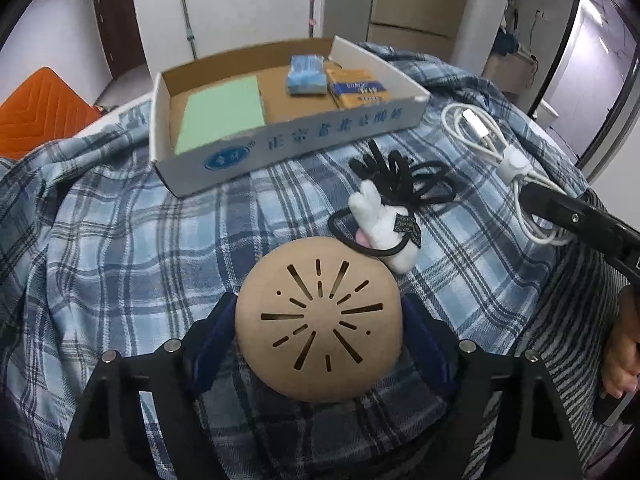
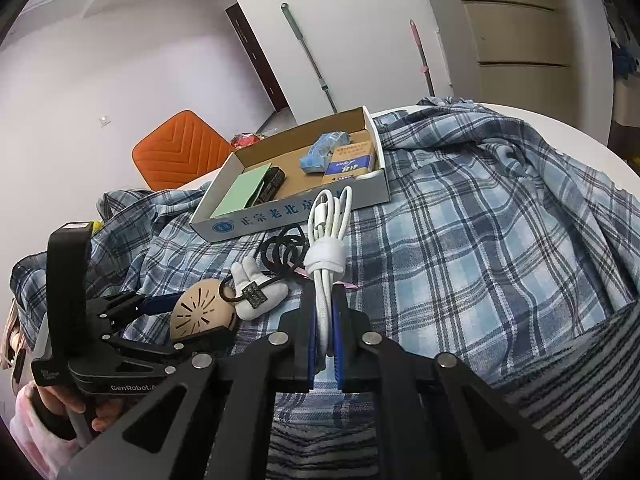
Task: Organize soft objects
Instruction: 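Grasp the round tan wooden coaster with the left gripper while the right holds the cable, then carry the coaster and white cable over the cardboard box with both grippers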
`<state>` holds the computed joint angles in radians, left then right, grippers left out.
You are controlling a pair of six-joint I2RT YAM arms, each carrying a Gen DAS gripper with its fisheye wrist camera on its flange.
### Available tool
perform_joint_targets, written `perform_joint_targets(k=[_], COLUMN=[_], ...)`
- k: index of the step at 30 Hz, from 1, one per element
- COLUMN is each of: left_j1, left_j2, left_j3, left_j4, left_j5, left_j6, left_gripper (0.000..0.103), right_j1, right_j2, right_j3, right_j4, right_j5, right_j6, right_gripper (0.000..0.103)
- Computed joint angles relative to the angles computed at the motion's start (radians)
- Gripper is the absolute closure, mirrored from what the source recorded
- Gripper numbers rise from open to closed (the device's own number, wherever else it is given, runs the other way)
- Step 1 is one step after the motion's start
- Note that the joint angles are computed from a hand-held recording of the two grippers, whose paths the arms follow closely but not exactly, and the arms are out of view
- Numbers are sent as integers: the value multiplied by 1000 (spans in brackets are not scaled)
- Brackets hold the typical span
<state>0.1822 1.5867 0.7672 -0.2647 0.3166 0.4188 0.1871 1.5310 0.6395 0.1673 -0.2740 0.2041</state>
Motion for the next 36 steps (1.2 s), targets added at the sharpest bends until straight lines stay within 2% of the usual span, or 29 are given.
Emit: perform_joint_targets(k=[9, 14, 20, 24, 28, 30, 33, 36], left_j1=[66, 101, 185, 189, 208, 203, 218, 215], left_j2=[-172, -232, -349, -461, -522, -566, -658, -716], left_j3=[-151, -190, -275, -357, -375, -363, -322, -263], left_j4=[187, 224, 322, 426, 437, 400, 328, 254], left_j5=[88, 113, 248, 229, 233, 207, 221, 210], left_j6=[-30, -46, -68, -110, -134, -148, -177, -192], left_gripper=[21, 21, 21, 21, 21, 21, 21, 21], right_j1=[23, 31, 44, 62, 79, 90, 110, 141], right_j2=[-26, -48, -76, -95, -109, -131, -204, -287], right_j3=[-19, -39, -64, -80, -90, -95, -105, -77], right_j4=[16, 40, 71, 87, 101, 99, 88, 47], right_j5=[60, 69, 78, 91, 106, 131, 171, 263], right_j6=[-10, -16, -21, -24, -29, -28, -39, -51], right_gripper=[97, 97, 97, 97, 97, 97, 97, 97])
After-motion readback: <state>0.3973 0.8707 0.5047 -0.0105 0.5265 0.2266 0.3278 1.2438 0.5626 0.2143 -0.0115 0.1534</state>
